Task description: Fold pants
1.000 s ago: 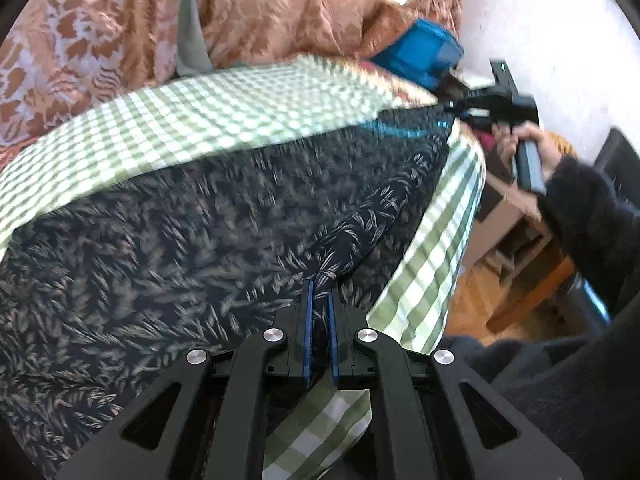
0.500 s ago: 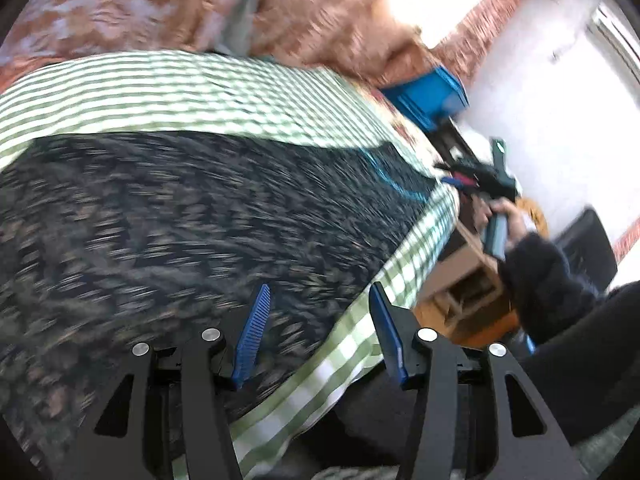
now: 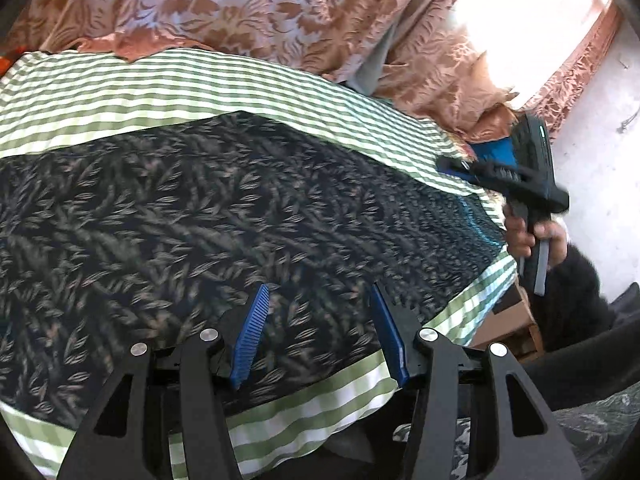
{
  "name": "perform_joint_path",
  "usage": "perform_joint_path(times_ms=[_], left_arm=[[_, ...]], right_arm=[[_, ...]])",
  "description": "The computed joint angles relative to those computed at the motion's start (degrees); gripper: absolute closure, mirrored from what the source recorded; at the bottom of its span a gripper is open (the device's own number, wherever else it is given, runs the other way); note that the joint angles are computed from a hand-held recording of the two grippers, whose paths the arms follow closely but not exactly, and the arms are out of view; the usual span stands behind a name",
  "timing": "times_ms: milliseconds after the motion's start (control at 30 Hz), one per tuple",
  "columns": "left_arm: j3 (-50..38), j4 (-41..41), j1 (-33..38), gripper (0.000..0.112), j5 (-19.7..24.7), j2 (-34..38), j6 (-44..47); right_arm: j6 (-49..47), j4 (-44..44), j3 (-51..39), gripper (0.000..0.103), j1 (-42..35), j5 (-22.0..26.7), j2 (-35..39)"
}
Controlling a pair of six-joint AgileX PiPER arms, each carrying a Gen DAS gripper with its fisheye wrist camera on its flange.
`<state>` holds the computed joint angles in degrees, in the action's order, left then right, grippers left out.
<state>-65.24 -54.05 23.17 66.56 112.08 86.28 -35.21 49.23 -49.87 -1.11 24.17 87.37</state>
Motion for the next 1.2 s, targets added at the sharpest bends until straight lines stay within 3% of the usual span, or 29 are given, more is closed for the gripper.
perform_joint_path(times_ms=[67,233,400,500,533,600,733,833,900,967,1033,1200], left_arm=[[-0.7,0.2,1.1,0.061,0.2,0.4,0.2],[-1.3,0.3,2.0,0.061,-0.1,0.9,0.5],[-1.3,0.6,3.0,0.061,0.4,0.9,0.6],[-1.6,1.0,3.4,0.061,0.5,1.6,-0.1],[-1.8,1.1,3.4,0.061,0.6,1.8,-0.2],[-1.9,1.1,3.6,0.061,-0.2,1.8,-0.3],[-2.8,2.5,3.2,0.061,-2.8,2.7,-3.0],[-1.9,4.1,2.9,0.061,-4.1,2.7,-3.0],[-2.4,4.5,3.6,0.061,-3.0,2.2,-3.7],[-3.1,3.3,5.0,0.061,-1.4,2.0,-4.2],[-4.9,1.1,8.1,0.061,0.7,2.1,-4.8],[-13.4,-1.5,11.8,0.061,-1.2,5.8,-12.3]], right_arm=[[-1.6,1.2,-6.2,0.060,3.9,1.3,6.0],[5.2,-7.0,-26.3,0.060,11.4,6.5,21.7],[15.5,-18.7,-50.0,0.060,16.4,17.8,36.6],[18.5,-23.0,-64.2,0.060,17.9,27.5,45.3],[19.7,-25.2,-68.7,0.068,18.6,30.5,48.1],[22.7,-30.1,-72.7,0.098,20.2,32.1,50.7],[27.6,-35.5,-71.0,0.099,21.4,26.2,48.8],[32.1,-40.7,-75.0,0.098,22.4,26.6,52.8],[32.2,-42.2,-71.3,0.097,23.1,22.1,51.8],[31.2,-39.4,-65.3,0.089,22.2,17.2,48.8],[32.4,-38.6,-60.0,0.064,21.4,13.7,45.6],[26.9,-29.2,-44.9,0.064,20.1,6.0,35.1]])
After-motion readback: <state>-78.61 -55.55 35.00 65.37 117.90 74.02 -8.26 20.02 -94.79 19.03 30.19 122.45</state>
